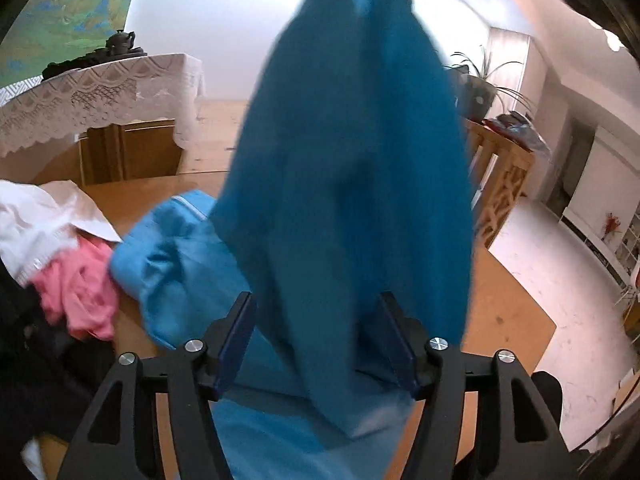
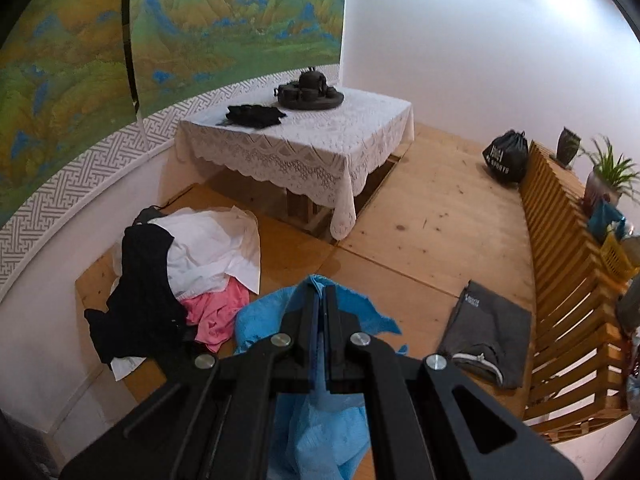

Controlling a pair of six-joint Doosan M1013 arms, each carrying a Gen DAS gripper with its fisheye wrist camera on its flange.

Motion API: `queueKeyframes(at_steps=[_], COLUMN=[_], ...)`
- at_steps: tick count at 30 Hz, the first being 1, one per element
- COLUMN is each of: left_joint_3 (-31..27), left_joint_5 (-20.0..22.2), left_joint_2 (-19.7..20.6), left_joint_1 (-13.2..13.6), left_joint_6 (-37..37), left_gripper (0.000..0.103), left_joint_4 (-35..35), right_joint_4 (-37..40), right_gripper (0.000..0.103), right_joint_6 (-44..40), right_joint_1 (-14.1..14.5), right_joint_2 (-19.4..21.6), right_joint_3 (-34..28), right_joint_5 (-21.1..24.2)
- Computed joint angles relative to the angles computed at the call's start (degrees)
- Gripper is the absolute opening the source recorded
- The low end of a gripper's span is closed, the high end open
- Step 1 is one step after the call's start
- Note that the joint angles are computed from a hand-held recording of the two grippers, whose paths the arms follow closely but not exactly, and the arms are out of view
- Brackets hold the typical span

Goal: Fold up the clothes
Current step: 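Lift the blue jacket high with both grippers to let it hang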

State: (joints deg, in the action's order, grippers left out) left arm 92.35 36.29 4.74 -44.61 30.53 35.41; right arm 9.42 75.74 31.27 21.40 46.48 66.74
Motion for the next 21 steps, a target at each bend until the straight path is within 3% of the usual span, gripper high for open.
queueKeyframes(at_steps=[2, 4, 8, 10, 12, 14, 21], left_joint_3=[-0.61, -1.95, -4.31, -4.27, -3.83, -2.92, -1.85], left_joint_5=[4.55, 8.25, 9.76, 8.57, 8.16, 6.7, 7.07], left_joint_2=[1.4, 2.91, 5.76, 6.28, 6.09, 5.31, 1.38], left_joint_1=[-1.49, -1.65, 0.74, 1.87, 2.26, 2.52, -1.2], left_joint_6=[-3.66, -2.28, 4.24, 7.49, 7.93, 7.95, 3.3], left_gripper=[0.066, 0.066, 0.064, 0.052, 0.026, 0.01, 0.007], left_joint_4=[6.44, 6.43, -0.94, -5.84, -7.53, -8.42, 0.94], right_joint_4=[0.31, 0.46, 1.6, 1.46, 1.52, 1.61, 3.21], right_gripper=[0.002, 0.002, 0.002, 0.002, 0.002, 0.002, 0.002], right_joint_6=[-0.42, -0.79, -1.22, -0.96, -0.86, -0.56, 0.0], right_joint_1=[-0.42, -0.87, -2.19, -2.85, -3.48, -4.05, -5.79], right_joint_2=[0.45, 0.77, 1.24, 1.48, 1.9, 2.29, 3.23], right_joint_3=[0.22, 0.57, 0.56, 0.48, 0.07, -0.33, -1.74], right_joint_5=[0.31, 0.62, 1.61, 1.84, 2.23, 2.29, 1.77])
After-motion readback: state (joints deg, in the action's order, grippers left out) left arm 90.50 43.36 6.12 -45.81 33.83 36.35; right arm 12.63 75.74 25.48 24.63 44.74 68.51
